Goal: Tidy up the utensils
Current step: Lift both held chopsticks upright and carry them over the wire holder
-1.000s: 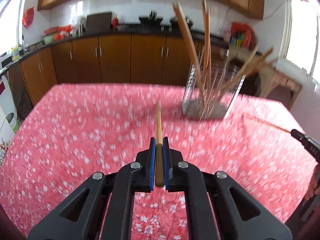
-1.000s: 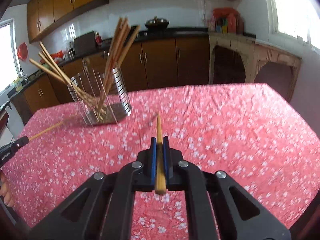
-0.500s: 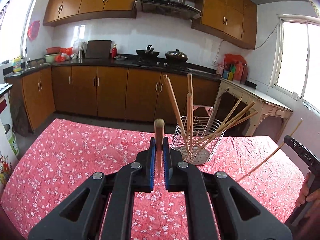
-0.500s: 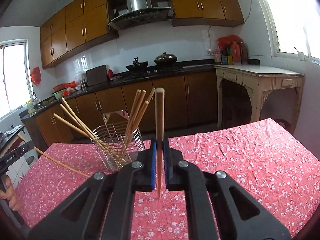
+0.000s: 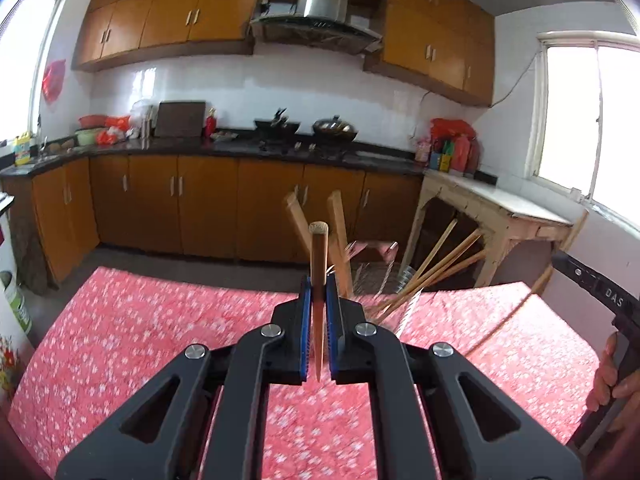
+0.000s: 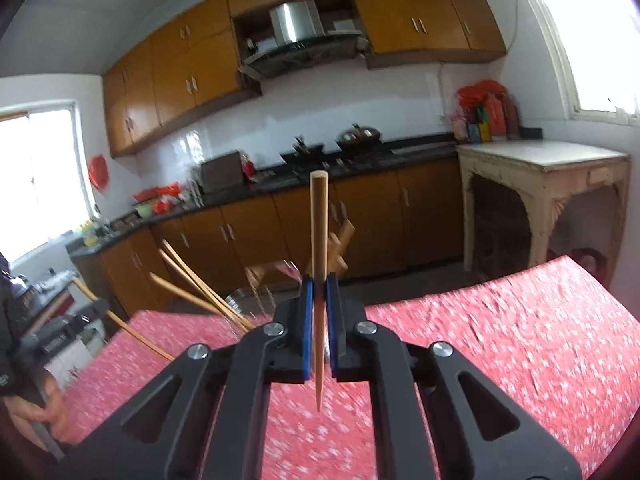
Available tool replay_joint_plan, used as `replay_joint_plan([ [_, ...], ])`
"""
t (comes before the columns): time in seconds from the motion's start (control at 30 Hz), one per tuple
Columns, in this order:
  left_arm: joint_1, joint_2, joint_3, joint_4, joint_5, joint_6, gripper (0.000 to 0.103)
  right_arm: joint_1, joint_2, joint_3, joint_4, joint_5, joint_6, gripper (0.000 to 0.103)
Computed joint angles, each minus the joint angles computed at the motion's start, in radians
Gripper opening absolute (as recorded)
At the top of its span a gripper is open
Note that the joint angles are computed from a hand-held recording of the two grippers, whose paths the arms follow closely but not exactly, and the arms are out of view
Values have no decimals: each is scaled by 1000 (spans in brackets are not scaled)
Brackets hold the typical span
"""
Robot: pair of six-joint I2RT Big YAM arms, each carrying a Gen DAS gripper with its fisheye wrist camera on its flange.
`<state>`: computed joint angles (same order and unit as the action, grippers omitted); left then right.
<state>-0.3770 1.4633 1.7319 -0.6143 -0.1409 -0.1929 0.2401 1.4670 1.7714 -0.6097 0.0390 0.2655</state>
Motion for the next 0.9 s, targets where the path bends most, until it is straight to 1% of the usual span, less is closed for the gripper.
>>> replay_joint_plan([
  [0.1,-21,23,70,-5,5,9,7,4,29,83,1,-42,9,8],
  [0.2,-44,58,150,-3,-18,16,7,11,68,170,4,-40,1,8],
  [0.3,-59,111,245,-5,-59,12,7,17,137,287,-12,-23,-6,8],
  [0.4,-70,179,344,5,-129,33,7,23,208,396,-37,-8,-13,8],
  [0.47,-70,236,420,-6,-169,40,7,29,258,458,-45,8,-33,8],
  [0.57,-62,303,499,-22,-194,24,7,29,334,542,-66,10,-36,8],
  [0.67,-51,350,549,-42,-195,8,7,27,392,595,-92,2,-21,8],
  [0.77,-36,391,590,-80,-173,-22,7,19,455,662,-143,-28,0,8],
  [0.9,-20,406,591,-112,-131,-61,7,10,506,708,-191,-75,37,8],
])
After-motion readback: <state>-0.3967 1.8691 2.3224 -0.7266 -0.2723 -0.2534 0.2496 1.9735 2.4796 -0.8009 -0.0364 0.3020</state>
